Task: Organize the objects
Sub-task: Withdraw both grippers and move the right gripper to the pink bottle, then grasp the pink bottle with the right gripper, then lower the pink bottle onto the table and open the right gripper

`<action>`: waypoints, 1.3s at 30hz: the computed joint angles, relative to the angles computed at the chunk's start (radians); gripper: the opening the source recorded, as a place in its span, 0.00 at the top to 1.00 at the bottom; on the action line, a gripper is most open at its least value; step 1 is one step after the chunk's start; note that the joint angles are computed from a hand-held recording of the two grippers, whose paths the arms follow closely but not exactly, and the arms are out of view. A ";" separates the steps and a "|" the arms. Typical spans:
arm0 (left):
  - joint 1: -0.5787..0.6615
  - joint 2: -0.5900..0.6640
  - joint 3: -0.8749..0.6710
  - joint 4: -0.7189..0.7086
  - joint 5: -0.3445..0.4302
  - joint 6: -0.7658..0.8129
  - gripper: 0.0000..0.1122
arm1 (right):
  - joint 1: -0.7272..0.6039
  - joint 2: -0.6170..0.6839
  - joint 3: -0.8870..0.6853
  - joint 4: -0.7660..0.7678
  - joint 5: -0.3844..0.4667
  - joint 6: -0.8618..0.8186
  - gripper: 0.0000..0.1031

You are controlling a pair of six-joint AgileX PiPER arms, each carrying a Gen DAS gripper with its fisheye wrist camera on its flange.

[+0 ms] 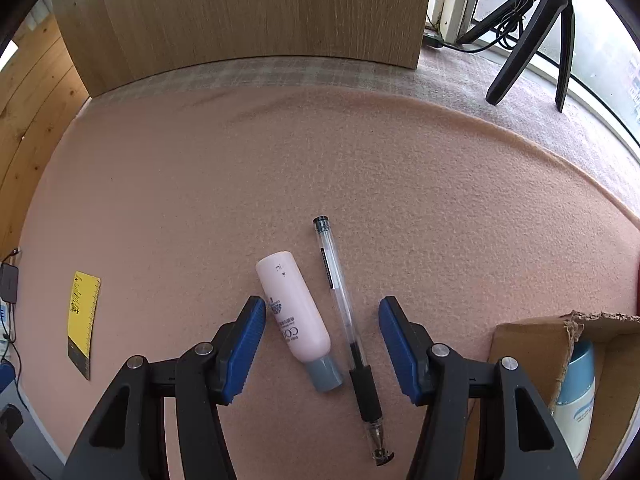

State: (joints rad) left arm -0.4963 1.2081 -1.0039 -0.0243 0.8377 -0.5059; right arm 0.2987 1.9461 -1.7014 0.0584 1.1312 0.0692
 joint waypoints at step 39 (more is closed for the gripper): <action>-0.117 0.149 0.007 -0.092 -0.096 0.061 0.51 | 0.066 -0.487 0.600 0.139 -0.151 0.114 0.65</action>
